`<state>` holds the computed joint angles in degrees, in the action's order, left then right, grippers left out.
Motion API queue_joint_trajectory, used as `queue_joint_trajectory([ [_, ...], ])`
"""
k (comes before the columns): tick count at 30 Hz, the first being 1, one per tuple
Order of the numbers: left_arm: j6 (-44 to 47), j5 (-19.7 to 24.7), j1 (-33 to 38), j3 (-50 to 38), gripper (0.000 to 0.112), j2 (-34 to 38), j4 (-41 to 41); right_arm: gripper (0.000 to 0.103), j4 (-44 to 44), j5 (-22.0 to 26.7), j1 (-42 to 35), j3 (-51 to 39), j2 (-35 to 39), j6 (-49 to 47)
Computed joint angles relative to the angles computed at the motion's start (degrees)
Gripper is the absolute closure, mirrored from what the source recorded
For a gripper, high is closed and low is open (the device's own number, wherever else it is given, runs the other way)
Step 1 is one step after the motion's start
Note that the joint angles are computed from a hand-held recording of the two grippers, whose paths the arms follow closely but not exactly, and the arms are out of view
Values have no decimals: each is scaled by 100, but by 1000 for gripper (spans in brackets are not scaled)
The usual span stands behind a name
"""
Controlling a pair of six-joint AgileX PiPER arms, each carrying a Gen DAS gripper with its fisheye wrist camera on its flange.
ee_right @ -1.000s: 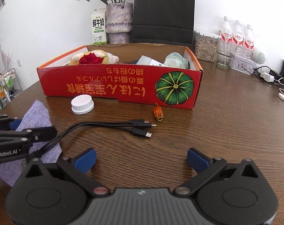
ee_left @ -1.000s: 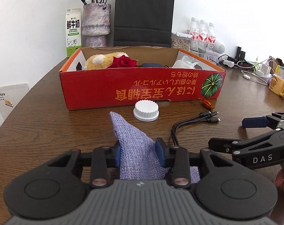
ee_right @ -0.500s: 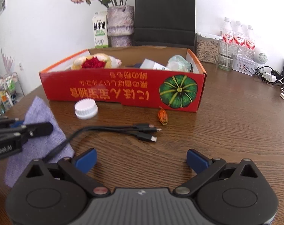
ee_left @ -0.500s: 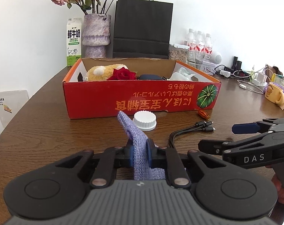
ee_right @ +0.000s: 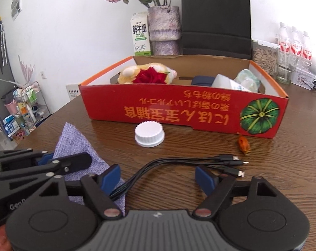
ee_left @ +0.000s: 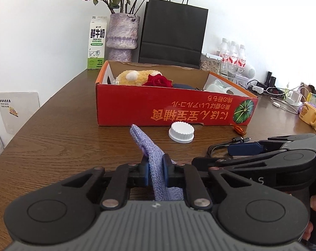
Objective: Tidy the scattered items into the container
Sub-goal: 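Grasp the purple cloth with the left tool while the right tool grasps the black USB cable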
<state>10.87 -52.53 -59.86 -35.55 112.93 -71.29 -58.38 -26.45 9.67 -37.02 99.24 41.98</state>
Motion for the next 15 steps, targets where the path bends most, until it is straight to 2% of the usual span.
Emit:
queue_joint_trajectory([
  [2, -103, -16, 2, 46, 99, 0, 62, 38, 341, 29, 139, 90, -43, -412],
  [4, -192, -33, -1, 87, 99, -4, 132, 50, 243, -77, 104, 161, -83, -388],
  [6, -205, -44, -11, 91, 99, -5, 143, 56, 210, -130, 54, 247, -145, -437],
  [8, -198, -50, -21, 78, 99, 1, 151, 68, 189, -160, -6, 340, -223, -483],
  [9, -206, -49, -26, 70, 99, 4, 160, 81, 295, -130, -6, 392, -266, -602],
  [10, -204, -47, -32, 62, 99, 4, 164, 89, 384, -125, -38, 447, -303, -726],
  [15, -159, -40, -98, -49, 99, 65, 201, 96, 202, -332, -418, 687, -438, -702],
])
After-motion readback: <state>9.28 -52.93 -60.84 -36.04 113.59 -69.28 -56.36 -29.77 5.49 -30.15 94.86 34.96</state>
